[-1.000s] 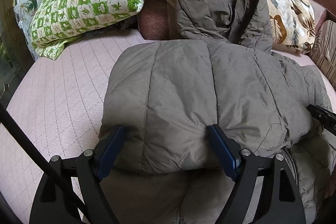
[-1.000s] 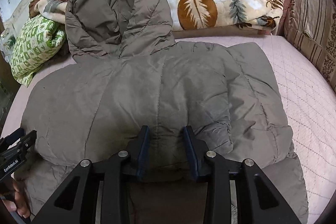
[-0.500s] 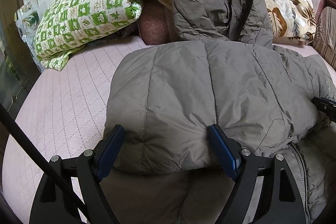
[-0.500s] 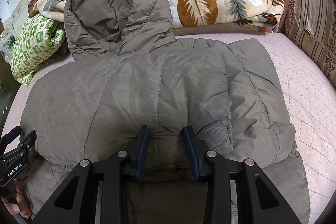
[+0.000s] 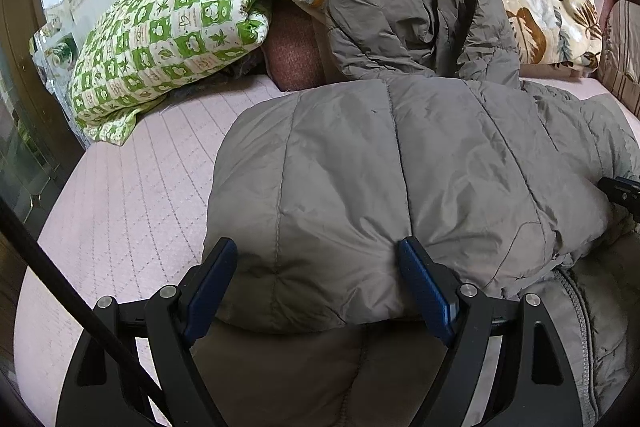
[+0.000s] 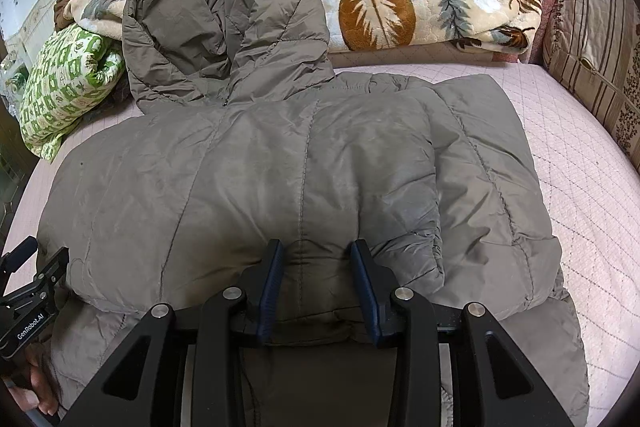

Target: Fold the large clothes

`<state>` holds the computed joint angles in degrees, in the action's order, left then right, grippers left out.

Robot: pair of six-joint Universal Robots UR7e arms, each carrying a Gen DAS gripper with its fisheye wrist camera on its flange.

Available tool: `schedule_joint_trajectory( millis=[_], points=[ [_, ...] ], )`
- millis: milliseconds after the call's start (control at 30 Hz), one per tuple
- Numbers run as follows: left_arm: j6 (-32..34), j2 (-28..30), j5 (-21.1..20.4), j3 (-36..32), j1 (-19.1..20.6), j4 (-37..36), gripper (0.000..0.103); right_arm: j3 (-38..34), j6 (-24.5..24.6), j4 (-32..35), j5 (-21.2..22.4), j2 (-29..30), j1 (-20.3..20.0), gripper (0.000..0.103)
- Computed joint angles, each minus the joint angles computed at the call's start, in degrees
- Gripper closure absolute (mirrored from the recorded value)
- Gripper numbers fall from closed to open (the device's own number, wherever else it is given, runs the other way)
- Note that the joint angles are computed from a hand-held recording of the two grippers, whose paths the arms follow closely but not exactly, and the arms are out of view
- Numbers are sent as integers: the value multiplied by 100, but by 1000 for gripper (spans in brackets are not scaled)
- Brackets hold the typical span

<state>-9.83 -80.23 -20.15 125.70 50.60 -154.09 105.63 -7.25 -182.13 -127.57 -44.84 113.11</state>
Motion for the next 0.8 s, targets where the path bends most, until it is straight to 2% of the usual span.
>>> schedule_joint_trajectory(
  millis=[333,467,633,800],
  points=[
    [172,76,263,52,-106,-162,21,26,77,35,25,-81,41,61],
    [306,49,356,77,-209,-289,21,101,-102,-380,-31,-109,161,60],
    [210,-130,110,90,-403,-366,21,224,-364,-882,257,-152,268,56],
    [141,-69,-191,106,-485,-278,21,169,-350,-521,476,-93,303,54]
  ],
)
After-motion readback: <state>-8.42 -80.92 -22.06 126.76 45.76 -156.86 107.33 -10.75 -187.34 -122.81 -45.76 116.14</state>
